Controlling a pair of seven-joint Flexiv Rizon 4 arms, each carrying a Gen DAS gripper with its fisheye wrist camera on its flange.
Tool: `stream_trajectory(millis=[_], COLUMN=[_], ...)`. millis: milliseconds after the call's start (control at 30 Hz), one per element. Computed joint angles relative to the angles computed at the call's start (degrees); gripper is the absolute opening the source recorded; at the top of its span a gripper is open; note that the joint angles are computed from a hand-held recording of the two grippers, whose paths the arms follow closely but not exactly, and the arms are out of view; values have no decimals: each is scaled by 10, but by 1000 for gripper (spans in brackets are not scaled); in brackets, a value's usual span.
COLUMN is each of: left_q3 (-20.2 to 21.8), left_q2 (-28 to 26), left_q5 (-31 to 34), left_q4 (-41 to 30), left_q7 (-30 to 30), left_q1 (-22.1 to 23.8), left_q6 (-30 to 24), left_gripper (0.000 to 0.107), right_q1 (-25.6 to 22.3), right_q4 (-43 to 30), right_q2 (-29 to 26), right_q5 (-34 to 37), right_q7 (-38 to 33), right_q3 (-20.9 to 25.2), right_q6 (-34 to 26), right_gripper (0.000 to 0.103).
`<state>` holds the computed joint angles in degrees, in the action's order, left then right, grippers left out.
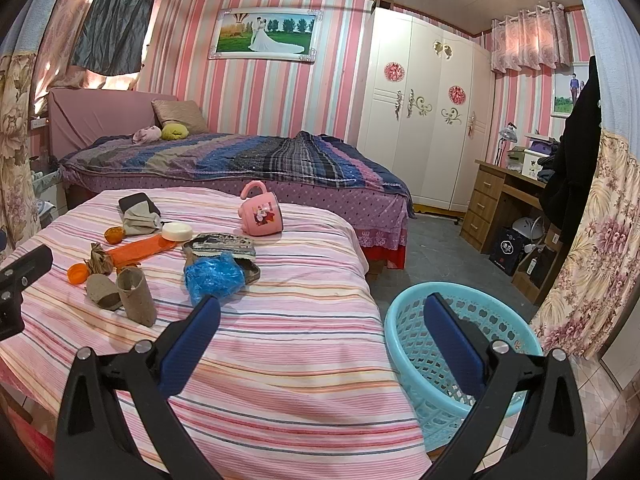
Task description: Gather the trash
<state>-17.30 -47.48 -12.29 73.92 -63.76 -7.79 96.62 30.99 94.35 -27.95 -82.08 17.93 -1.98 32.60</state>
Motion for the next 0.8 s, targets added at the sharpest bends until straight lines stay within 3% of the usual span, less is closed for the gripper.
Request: stream_trajectory(millis=[800], left_q3=[3], left_q2=[-2], left_q5=[0], left_q4=[-1], left_q7=[-3], left_q1=[-1], left_q6=[0], left_gripper=[98], right_q1=[0], right_q4=[1], right_q2=[0], right_q5=[-1], right_q7=[0], right_q3=[0], right_q6=[-3], right_gripper=[99])
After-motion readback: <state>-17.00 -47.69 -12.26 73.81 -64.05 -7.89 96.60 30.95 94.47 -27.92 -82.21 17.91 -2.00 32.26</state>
